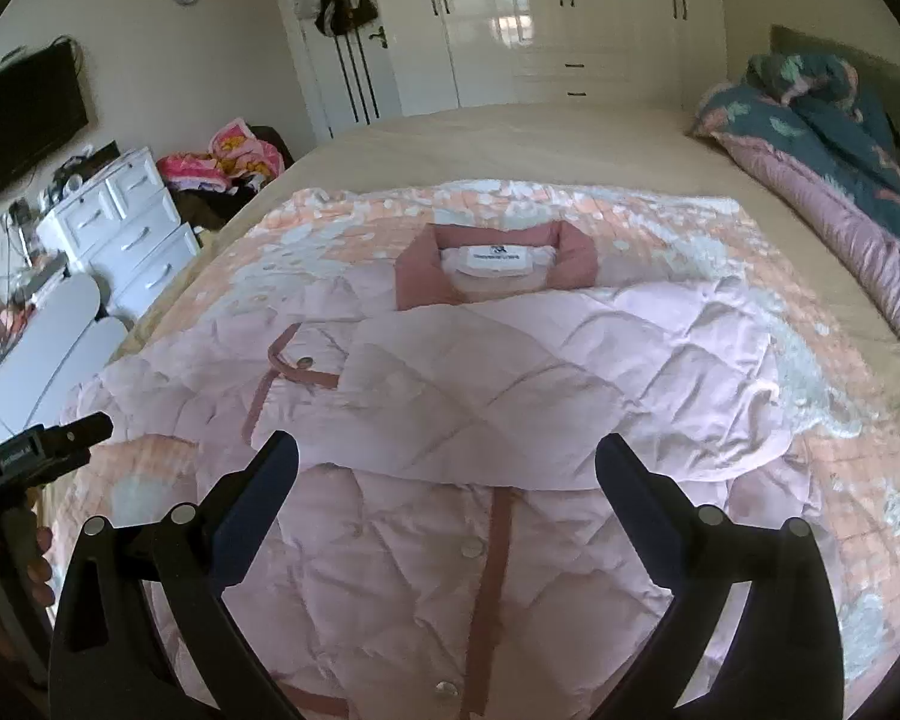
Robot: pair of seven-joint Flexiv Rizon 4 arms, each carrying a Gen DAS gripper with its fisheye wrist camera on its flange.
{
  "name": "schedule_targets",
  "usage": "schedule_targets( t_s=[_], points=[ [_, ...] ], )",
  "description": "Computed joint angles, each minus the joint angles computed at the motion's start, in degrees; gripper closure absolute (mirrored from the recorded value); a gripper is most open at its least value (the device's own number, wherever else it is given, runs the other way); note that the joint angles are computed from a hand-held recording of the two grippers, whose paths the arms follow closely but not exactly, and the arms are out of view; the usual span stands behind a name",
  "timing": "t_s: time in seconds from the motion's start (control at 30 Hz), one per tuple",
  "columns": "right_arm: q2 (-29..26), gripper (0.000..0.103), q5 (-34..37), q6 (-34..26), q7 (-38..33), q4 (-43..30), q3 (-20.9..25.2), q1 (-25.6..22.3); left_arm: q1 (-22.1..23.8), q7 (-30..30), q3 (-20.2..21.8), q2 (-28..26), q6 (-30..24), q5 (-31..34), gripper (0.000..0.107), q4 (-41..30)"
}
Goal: Fold large clothes
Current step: 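Move the left tool over to the other sleeve of the jacket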
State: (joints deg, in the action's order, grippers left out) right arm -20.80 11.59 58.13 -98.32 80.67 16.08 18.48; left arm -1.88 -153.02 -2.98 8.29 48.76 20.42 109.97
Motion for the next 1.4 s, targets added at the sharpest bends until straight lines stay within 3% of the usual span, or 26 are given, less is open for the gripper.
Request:
schedule_targets(
  t_s=[1.4],
  points=[
    [-3.13, 0.004, -3.02, -3.24, -4.49, -5.43, 3.67, 12.18, 13.48, -4.69, 2.73, 14.5, 6.28, -2.32, 0.013, 19.24]
  ],
)
